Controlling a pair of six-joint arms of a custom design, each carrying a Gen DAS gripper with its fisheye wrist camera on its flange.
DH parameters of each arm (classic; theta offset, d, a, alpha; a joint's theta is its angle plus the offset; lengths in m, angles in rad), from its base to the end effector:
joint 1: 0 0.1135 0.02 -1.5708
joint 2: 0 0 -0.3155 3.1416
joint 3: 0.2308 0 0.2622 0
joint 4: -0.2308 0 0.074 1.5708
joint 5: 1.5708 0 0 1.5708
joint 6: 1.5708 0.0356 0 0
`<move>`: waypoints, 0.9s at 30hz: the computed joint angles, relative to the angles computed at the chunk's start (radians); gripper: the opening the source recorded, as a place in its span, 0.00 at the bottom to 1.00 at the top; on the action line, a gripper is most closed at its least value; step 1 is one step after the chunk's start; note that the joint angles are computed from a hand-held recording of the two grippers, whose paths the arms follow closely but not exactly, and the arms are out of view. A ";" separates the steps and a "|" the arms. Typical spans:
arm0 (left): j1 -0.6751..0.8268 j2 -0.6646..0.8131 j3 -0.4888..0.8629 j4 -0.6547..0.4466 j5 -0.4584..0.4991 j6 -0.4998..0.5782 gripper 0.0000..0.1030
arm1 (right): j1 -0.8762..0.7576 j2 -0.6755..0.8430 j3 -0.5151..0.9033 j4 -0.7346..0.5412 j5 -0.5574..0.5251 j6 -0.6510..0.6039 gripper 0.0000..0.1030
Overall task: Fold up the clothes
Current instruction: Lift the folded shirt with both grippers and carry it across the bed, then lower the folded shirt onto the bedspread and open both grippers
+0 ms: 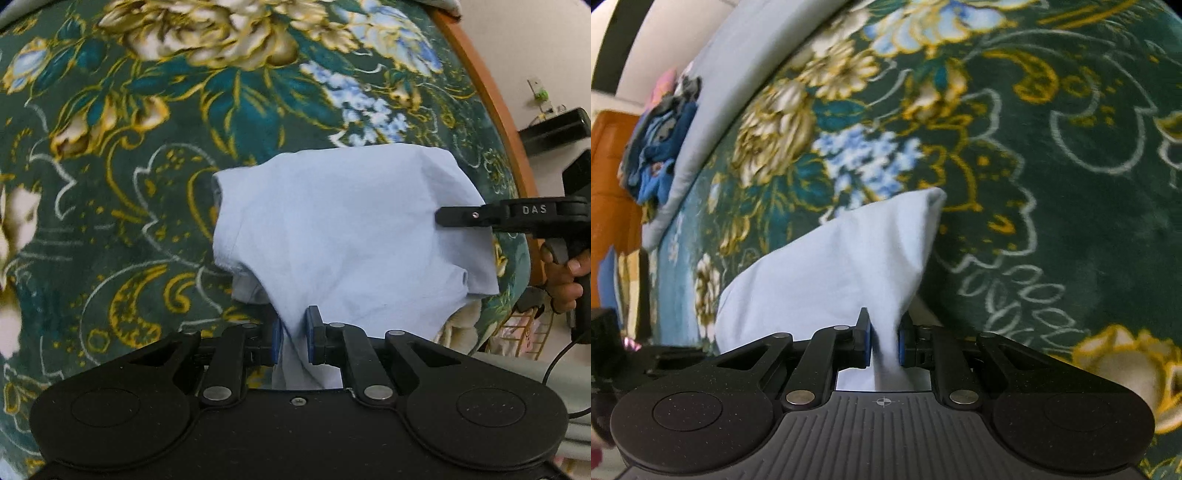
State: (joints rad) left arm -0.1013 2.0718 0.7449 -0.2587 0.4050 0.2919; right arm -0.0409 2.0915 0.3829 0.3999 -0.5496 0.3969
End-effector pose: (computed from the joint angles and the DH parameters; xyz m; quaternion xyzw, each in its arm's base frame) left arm 0.2869 -0.0433 0.0503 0.1899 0.9610 -0.2009 0.0119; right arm 0.2289 0.0092 0.0253 0.1726 0.9392 0.2870 0.0762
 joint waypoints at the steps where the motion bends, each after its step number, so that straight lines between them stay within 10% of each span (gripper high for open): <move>1: 0.002 0.000 0.001 -0.003 -0.002 0.003 0.11 | -0.002 -0.001 -0.003 0.001 0.004 0.003 0.12; 8: 0.023 -0.048 0.010 -0.064 -0.019 0.050 0.13 | 0.028 -0.066 -0.046 0.017 0.075 0.087 0.13; 15: 0.103 -0.160 0.002 -0.155 -0.064 0.119 0.41 | 0.139 -0.374 -0.126 -0.127 0.312 0.257 0.24; 21: 0.244 -0.303 -0.033 -0.217 -0.093 0.225 0.57 | 0.464 -0.686 -0.090 -0.394 0.571 0.526 0.47; 27: 0.472 -0.408 -0.041 -0.258 -0.107 0.453 0.66 | 0.865 -0.587 0.126 -0.546 0.747 0.777 0.48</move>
